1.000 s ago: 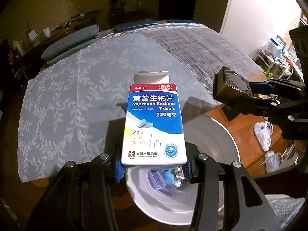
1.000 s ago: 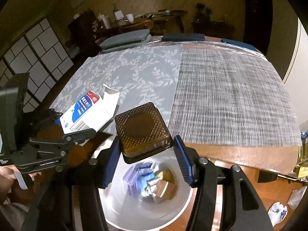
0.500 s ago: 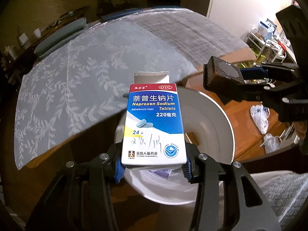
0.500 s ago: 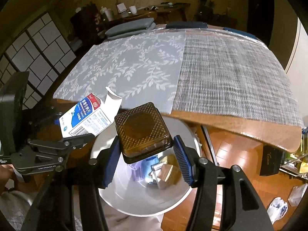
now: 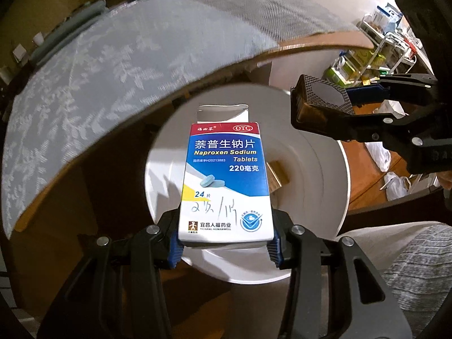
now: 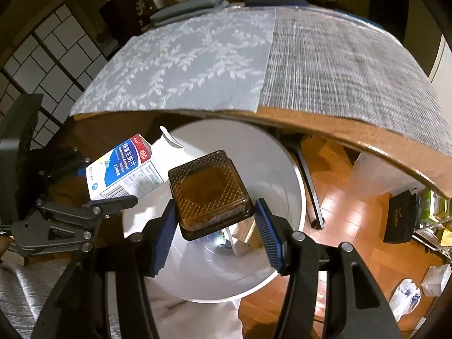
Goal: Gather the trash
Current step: 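Carry the medicine box and brown case over the white bin with both grippers, then open both grippers to drop the medicine box and brown case into the bin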
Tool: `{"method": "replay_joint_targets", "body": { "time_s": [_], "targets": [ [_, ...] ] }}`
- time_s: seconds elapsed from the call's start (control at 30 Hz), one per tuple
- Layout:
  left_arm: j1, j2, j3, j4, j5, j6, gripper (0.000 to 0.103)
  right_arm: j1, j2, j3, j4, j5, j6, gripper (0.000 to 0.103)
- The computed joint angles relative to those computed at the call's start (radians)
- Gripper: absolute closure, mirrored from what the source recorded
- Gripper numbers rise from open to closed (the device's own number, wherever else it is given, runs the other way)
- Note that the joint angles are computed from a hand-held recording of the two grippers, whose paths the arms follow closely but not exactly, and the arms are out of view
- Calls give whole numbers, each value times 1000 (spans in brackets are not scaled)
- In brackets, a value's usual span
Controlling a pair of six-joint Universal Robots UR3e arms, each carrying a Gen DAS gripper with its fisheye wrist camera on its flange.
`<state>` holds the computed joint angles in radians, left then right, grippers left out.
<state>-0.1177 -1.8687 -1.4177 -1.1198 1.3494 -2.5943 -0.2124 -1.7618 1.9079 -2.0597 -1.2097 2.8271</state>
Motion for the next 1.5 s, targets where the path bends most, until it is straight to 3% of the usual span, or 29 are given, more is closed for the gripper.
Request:
{"method": "replay_joint_targets", "body": {
  "time_s": [0.77, 0.83, 0.9, 1.1, 1.2, 1.3, 1.37, 1.47, 1.5],
  "targets": [
    [-54, -212, 146, -83, 89, -28, 54, 81, 254, 46, -145, -102, 58, 45],
    [-53, -214, 139, -71, 98, -37, 34, 86, 259, 49, -152, -126, 65, 35],
    [-45, -207, 130, -67, 93, -41, 32, 85, 257, 52, -155, -130, 68, 30],
    [-9, -175, 148, -115, 65, -21, 32, 36, 209, 34, -93, -107, 51, 26],
    [4, -148, 168, -131, 41, -17, 24, -2, 150, -16, -29, -79, 46, 18],
    [28, -117, 236, -181, -5, -5, 24, -35, 99, -77, 32, -29, 41, 15],
    [52, -91, 268, -200, -42, 7, 16, -49, 72, -122, 46, -8, 36, 14],
    [73, -71, 323, -126, -103, -31, 12, -64, 72, -192, 3, -9, 51, 6],
    [83, -70, 334, -99, -111, -46, 3, -72, 91, -228, -34, -18, 70, 5]
  ]
}}
